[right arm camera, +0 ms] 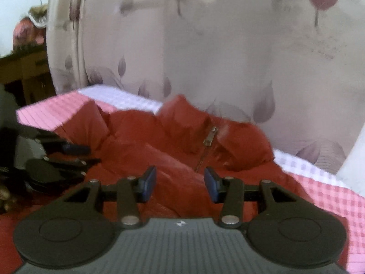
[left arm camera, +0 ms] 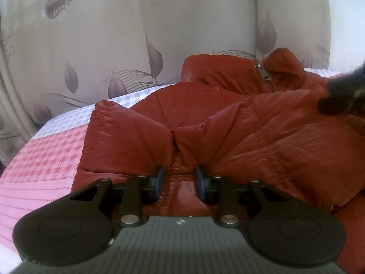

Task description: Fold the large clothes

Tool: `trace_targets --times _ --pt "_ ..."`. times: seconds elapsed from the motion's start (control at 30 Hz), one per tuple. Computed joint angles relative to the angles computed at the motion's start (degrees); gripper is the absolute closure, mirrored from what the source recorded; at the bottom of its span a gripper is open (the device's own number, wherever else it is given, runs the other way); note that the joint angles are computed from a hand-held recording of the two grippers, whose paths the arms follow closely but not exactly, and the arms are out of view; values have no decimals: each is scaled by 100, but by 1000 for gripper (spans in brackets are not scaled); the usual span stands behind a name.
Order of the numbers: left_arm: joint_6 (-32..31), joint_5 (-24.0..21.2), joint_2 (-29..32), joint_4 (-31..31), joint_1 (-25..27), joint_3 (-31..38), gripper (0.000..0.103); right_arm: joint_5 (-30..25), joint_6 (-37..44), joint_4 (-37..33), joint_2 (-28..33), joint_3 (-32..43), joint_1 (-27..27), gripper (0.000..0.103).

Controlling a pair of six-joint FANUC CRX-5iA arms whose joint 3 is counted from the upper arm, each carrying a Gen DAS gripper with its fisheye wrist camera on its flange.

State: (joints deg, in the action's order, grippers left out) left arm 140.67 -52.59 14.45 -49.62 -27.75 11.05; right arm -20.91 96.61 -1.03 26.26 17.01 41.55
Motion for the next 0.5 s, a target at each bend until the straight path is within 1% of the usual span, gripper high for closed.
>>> trace_targets --times 0.03,0.07,0.13,0.2,0.23,0.3,0.37,0.4,0.5 --pt "9 8 -4 -2 1 -7 71 0 -130 156 60 -26 2 57" --pt "19 11 -5 -5 0 -7 71 -21 -128 101 87 -34 -18 56" --pt "29 -14 13 -32 -18 11 71 -156 3 -303 144 75 -113 50" --pt "13 -24 6 -62 -30 -1 71 -432 185 -666 229 298 -211 49" --pt "10 -21 3 -62 -28 -4 71 -451 133 -655 258 318 -217 47" --pt "12 -12 2 -52 -19 -5 71 -454 155 -696 313 347 -225 46" --pt "14 18 -15 -43 -8 -29 71 -460 318 -970 352 393 -286 46" --pt "15 26 -18 -38 -3 -34 70 -553 471 -1239 385 486 -353 46" --pt "-11 2 -6 -56 -10 -21 70 -814 596 -1471 492 721 -431 46"
